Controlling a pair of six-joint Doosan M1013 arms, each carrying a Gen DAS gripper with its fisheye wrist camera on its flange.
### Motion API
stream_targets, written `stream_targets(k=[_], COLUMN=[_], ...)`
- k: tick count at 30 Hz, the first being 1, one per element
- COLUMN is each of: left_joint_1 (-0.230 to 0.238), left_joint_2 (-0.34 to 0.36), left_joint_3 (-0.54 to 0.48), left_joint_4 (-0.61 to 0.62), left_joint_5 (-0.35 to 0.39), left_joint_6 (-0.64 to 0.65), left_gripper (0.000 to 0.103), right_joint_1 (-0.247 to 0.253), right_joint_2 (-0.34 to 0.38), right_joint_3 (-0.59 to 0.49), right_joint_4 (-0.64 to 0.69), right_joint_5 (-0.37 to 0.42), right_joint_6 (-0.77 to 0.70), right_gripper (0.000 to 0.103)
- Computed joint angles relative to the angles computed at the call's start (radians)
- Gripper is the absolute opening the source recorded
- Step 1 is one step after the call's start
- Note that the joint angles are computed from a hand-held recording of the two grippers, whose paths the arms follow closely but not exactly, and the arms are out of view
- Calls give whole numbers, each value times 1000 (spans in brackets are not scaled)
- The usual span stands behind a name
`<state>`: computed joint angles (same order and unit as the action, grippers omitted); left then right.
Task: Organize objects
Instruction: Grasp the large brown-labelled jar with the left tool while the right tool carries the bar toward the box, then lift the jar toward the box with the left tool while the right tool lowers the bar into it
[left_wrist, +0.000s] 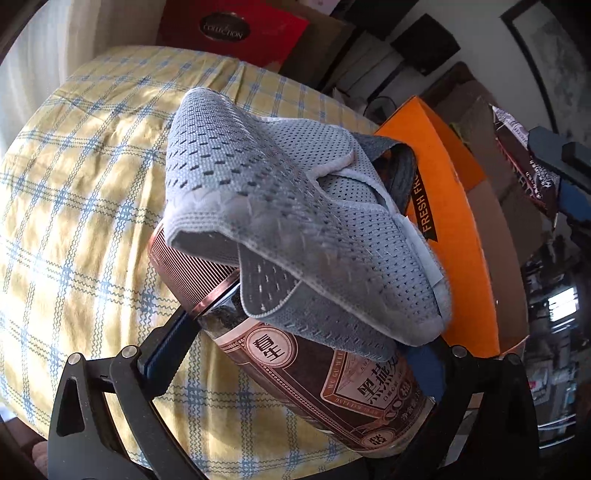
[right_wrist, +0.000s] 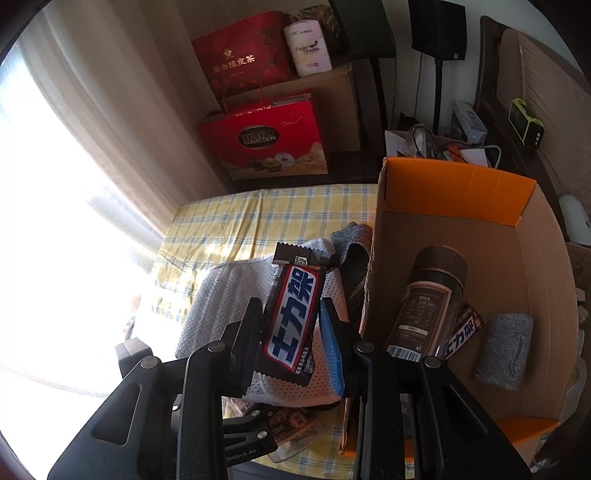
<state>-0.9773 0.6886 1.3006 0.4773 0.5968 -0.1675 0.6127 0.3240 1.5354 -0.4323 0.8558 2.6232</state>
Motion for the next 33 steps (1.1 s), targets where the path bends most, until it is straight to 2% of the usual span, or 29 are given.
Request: stream_targets(k=[3,7,13,16,17,20,22,28,33], left_joint_1=[7,5,1,3,13,6,1,-3,-8], left_joint_2=[-19,-48,-87,-86,-70,-60,-61,-84,-123], left_joint_3=[32,75,126,123,94,85,90,110,167], left_joint_4=[-45,-62,-98,-157,-183,-148,-123,-163,-106], left_joint_5=[-38,-37,-9,-4,11,19,-7,20,24], left_joint_6=[46,96,173,209,233,213,201,270,206], left_gripper=[92,84,84,91,92,94,85,72,65], right_joint_1=[2,1,-9,-14,-15,-17,-18,-16,-18], right_joint_2=[-15,-45,-80,-85,-84,-85,-87,-96,-95], right_joint_3=[8,31,70,80,82,88,93,101,103], right_joint_4=[-18,-40,-56,-50,-49,-44,-41,-45,-43], right_joint_5=[14,23,23,21,21,17,19,21,9], right_joint_6=[13,32,73,78,78,82,85,92,92], right_gripper=[31,31,31,31,31,31,31,31,31])
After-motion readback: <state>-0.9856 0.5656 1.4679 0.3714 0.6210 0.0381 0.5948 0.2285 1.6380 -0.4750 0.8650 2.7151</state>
